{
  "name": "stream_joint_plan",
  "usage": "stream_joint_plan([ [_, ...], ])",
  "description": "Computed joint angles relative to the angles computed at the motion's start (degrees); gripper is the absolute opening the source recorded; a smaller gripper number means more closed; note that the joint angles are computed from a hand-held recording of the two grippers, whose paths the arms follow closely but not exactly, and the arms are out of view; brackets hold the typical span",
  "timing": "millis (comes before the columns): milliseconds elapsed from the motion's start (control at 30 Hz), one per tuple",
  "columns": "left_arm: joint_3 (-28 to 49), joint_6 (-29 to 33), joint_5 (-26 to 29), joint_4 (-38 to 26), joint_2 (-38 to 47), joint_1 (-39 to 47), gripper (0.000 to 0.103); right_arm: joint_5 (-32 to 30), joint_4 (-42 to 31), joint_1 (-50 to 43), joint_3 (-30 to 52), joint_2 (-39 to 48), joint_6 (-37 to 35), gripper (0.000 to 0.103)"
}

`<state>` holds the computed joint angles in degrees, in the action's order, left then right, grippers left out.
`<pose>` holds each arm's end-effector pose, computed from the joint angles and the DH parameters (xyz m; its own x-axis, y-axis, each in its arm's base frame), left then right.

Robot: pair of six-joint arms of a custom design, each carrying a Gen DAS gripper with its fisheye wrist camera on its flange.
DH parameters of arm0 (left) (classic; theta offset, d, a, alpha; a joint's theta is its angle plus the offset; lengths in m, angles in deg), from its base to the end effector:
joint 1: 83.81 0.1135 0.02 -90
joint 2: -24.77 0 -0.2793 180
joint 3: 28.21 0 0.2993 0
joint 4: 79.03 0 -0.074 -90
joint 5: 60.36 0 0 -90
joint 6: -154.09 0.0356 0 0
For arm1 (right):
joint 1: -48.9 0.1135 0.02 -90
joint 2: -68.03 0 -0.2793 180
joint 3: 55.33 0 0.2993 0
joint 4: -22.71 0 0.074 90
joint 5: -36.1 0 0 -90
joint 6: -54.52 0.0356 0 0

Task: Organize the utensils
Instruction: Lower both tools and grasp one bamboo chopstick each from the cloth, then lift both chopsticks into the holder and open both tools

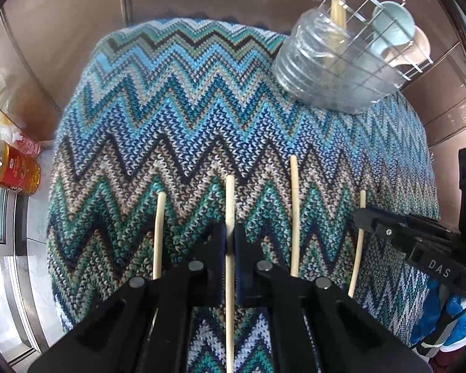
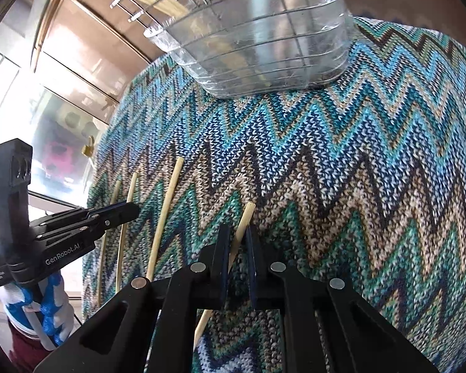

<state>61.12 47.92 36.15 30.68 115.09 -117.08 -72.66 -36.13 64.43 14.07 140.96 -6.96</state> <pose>0.2954 -0.1986 0.2840 -0.9208 0.2732 -0.2783 0.3322 0.9234 -0.1925 0.2732 0.0878 0.2666 -0.9397 0.2081 -0.2714 0.0586 0.8798 0.4718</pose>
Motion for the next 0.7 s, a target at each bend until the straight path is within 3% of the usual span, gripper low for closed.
stream_joint_plan([
  [400, -4.78, -1.66, -0.5, -0.6, -13.25, -0.71, 0.004, 2.74, 0.85, 2.9, -5.81, -19.61, 3.7, 0.008],
  [567, -5.75, -3.41, -2.04, -0.39, -17.07, -2.14, 0.004, 6.85, -0.34, 5.59, -9.34, -30.55, 4.84, 0.007],
  [700, -7.6, -4.64, -3.04, 0.13, -21.42, -3.06, 0.004, 13.5, -1.34, 11.64, -9.98, -36.69, 7.23, 0.007],
])
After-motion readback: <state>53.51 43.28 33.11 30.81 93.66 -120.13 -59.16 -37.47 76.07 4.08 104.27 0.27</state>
